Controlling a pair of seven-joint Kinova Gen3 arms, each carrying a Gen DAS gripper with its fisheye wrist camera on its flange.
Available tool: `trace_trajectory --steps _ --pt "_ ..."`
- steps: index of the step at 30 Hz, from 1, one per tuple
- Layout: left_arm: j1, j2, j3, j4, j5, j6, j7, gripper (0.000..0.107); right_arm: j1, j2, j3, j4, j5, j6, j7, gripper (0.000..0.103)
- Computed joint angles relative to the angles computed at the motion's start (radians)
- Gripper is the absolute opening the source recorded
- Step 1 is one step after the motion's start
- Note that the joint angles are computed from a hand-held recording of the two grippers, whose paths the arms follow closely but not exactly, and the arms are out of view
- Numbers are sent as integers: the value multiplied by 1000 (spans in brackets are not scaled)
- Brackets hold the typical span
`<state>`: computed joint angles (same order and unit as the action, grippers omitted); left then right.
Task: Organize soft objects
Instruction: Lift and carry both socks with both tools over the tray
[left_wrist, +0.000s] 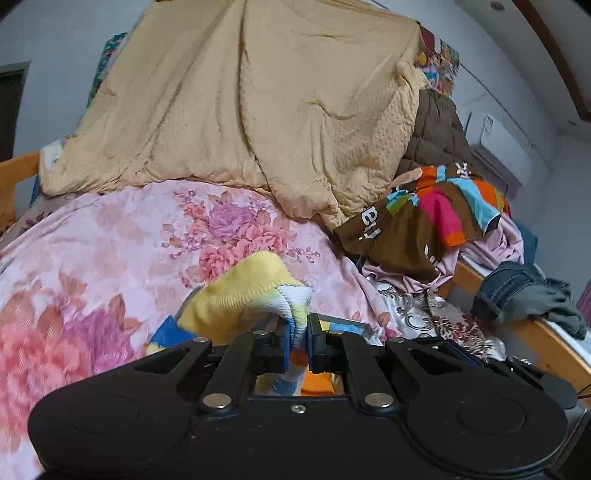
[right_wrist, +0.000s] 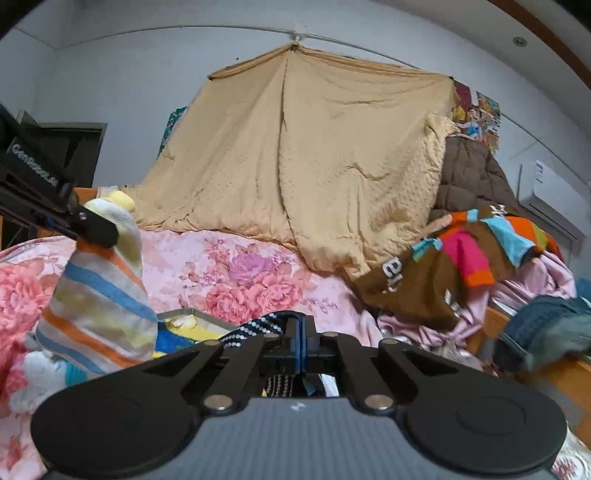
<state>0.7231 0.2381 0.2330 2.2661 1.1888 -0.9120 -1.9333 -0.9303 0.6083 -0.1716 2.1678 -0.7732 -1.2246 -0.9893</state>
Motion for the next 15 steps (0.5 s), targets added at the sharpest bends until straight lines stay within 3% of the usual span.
trace_trajectory --steps 4,10,15 --pt "-70 46 -49 -46 -123 63 47 9 45 37 14 -87 63 62 5 1" --pt "-139 167 -92 -110 -335 49 196 9 74 92 65 -197 94 174 -88 1" --pt "-180 249 -114 -146 -428 110 308 9 265 95 -76 -260 156 378 -139 1"
